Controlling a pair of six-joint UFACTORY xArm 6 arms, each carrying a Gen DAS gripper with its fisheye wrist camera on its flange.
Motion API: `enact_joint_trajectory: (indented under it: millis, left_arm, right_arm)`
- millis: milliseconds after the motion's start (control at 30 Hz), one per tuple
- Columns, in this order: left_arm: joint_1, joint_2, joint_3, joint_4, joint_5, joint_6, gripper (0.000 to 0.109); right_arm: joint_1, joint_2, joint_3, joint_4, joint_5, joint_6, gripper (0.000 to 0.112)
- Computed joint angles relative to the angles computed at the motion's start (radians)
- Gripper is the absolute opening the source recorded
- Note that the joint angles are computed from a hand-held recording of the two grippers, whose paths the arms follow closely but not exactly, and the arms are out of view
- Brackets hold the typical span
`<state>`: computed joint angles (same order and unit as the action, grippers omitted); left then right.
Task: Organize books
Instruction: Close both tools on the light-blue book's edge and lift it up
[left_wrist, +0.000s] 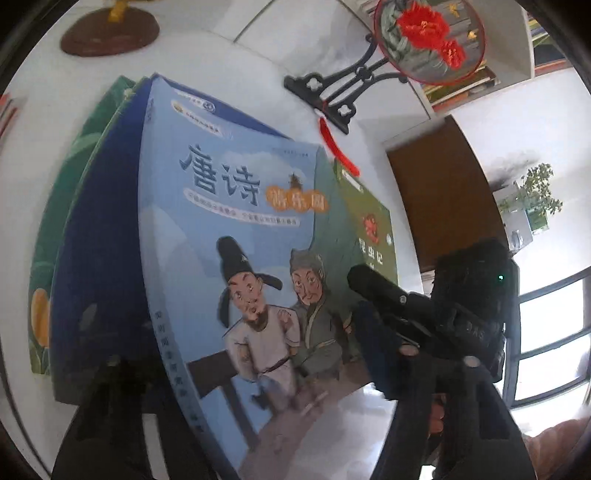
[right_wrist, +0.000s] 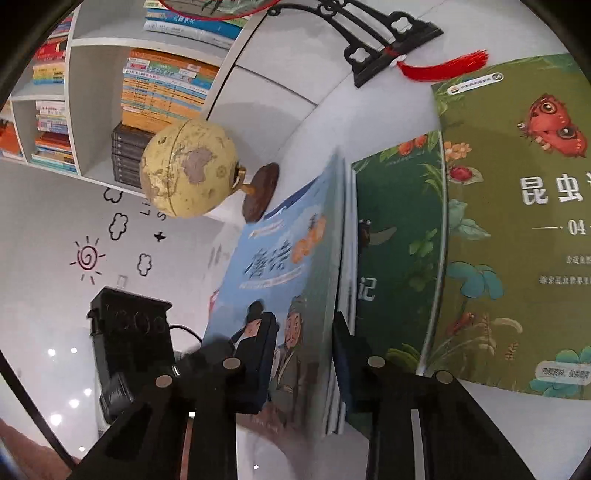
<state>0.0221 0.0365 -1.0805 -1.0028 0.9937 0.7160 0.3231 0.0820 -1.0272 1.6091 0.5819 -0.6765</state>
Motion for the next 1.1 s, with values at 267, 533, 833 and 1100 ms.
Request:
enact_joint_trajectory:
  millis: [267, 533, 833, 1100]
  left_arm:
    - [0.065, 0.034, -0.024, -0.038, 0.077, -0.081, 0.012]
    - [0.034, -0.010, 0.002, 0.112, 0.049, -0.138, 0.017]
    - [-0.005, -0.084, 0.048, 0.187, -0.008, -0.134, 0.018]
    - [-0.011, -0.137, 0.077, 0.198, -0.034, -0.125, 0.019]
  right_arm:
    - [0.023, 0.051, 0.003, 0.078, -0.023, 0.060, 0.045]
    - [0.037, -0.017, 0.050, 0.061, -0.016, 0.004, 0.016]
    - [0.063, -0.102, 0.096, 0.092, -0.050, -0.041, 0.022]
    - [0.147, -0.106, 0.080, -0.052, -0.212, 0.073, 0.013]
